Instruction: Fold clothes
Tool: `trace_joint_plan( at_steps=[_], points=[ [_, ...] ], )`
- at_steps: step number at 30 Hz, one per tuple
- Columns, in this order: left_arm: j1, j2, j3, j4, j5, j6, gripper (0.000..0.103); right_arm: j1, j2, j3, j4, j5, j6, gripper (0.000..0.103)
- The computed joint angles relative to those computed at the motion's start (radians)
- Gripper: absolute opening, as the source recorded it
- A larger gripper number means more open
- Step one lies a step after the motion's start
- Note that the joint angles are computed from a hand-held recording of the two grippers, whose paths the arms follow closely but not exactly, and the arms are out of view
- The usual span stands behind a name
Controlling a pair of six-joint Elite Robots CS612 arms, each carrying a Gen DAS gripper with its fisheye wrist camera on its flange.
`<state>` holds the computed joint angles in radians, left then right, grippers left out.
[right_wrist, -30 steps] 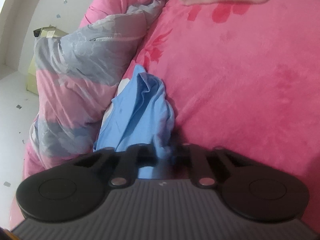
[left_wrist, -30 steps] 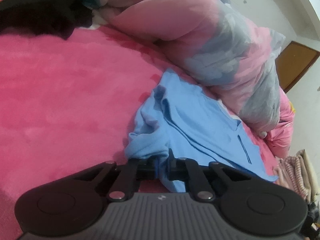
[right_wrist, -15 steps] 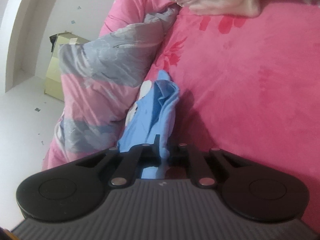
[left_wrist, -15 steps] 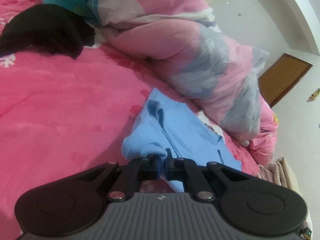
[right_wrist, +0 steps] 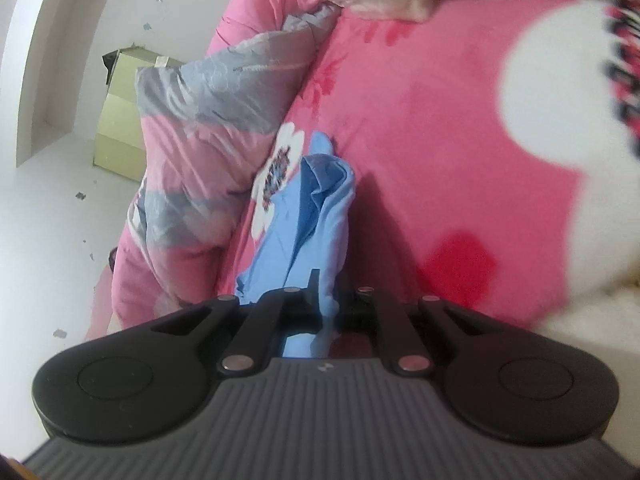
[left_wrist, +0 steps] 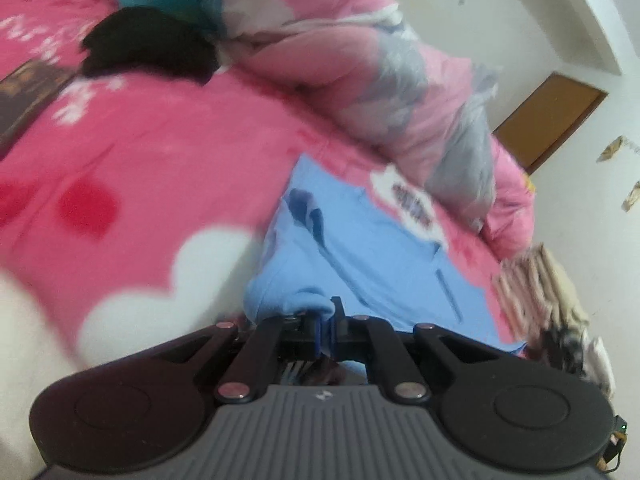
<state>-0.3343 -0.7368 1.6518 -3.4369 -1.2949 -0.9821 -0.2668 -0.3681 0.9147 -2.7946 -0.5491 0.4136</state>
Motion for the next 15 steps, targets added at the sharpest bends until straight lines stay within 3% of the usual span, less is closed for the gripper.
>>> trace_joint_plan(
  at_steps=[5,9,15],
  points=[
    [0.001,-0.006,0.026,0.062,-0.050,0.011,0.008,-0.005,-0.038,0.065,0.079,-0.044,-0.130,0.008],
    [-0.008,-0.019,0.053,0.052,-0.001,0.052,0.027,-0.001,-0.061,0.086,0.089,-0.133,-0.205,0.010],
    [-0.014,-0.037,0.069,0.021,0.113,0.095,0.034,0.005,-0.111,0.150,-0.104,-0.258,-0.276,0.016]
  ],
)
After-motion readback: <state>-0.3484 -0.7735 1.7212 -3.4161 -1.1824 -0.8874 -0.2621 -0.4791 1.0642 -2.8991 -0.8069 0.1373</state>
